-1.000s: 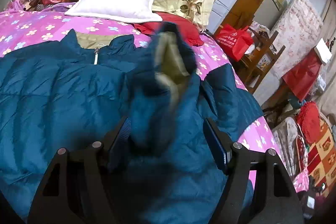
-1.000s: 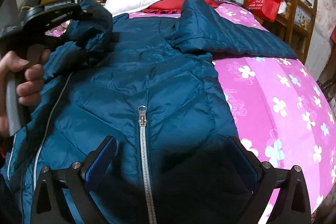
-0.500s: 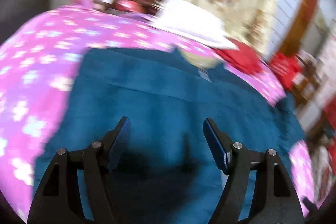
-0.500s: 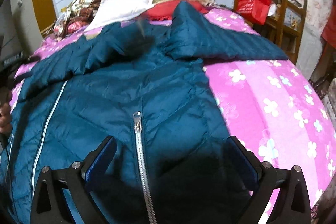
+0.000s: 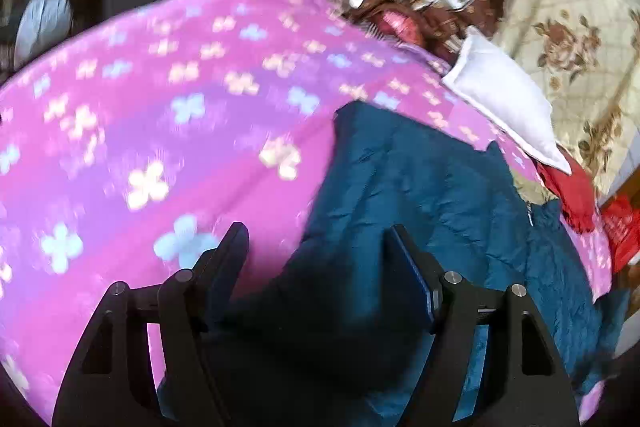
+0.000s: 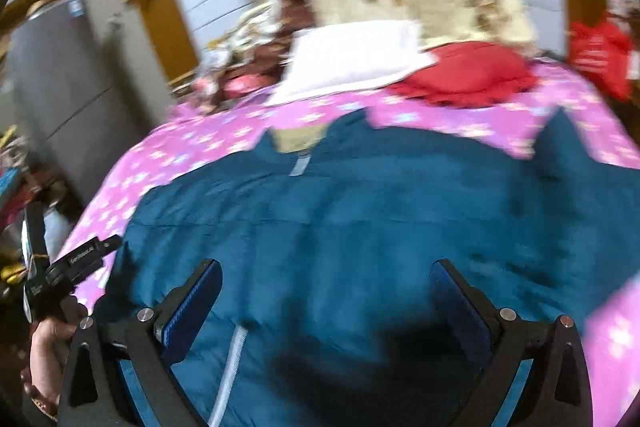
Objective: Fold large clothes
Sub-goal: 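Open the left gripper to release the folded side onto the jacket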
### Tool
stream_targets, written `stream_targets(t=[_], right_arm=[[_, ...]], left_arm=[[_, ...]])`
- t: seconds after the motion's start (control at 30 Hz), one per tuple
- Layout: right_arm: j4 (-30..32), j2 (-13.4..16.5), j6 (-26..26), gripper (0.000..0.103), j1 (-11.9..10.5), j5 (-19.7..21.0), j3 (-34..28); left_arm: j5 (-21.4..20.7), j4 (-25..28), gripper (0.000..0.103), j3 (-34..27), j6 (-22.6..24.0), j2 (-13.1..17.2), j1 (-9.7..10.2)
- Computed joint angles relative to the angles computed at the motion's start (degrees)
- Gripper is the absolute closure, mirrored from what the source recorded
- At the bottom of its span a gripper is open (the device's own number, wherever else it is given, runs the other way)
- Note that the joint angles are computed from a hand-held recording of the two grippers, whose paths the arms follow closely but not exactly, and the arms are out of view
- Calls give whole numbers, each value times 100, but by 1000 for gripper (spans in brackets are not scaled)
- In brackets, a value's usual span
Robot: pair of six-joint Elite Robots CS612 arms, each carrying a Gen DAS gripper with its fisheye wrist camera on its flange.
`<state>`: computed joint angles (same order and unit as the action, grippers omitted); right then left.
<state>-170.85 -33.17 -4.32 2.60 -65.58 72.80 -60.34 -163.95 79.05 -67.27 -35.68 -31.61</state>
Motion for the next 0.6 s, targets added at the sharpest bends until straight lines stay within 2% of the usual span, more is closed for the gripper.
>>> stream_targets(t=[0.07, 0.17, 0.2, 0.23, 0.3, 0.33, 0.4, 0.43, 0.5, 0.53, 0.6], right_arm=[[694, 188, 39, 0, 25, -473, -351], [1097, 253, 232, 2, -65, -972, -456], [1186, 240, 349, 3, -121, -1068, -448], [1294, 221, 469, 4, -186, -995, -441], [1368, 187, 604, 6, -231, -1117, -413], [1317, 167, 651, 6, -247, -1036, -368], [1346, 90, 670, 6, -200, -1232, -294], [1185, 22, 814, 7, -172, -1336, -212], [563, -69, 1024, 7, -156, -1283, -62], [337, -54, 981, 7, -132, -1250, -103], [184, 38, 646, 5, -29, -1260, -333]], left_arm=[[-197, 39, 31, -80, -3, 50, 33], [-393, 174, 28, -202, 158, 120, 45], [-430, 217, 24, -255, 196, 150, 48], [-420, 288, 24, -306, 215, 169, 40], [-319, 316, 24, -303, 269, 152, 13], [-195, 360, 24, -293, 282, 124, -10], [176, 249, 24, -256, 435, 77, -71], [490, 115, 24, -246, 623, 65, -124], [839, 2, 24, -302, 1013, 92, -182], [904, 9, 24, -363, 1226, 126, -195], [606, 138, 24, -499, 1507, 216, -151]])
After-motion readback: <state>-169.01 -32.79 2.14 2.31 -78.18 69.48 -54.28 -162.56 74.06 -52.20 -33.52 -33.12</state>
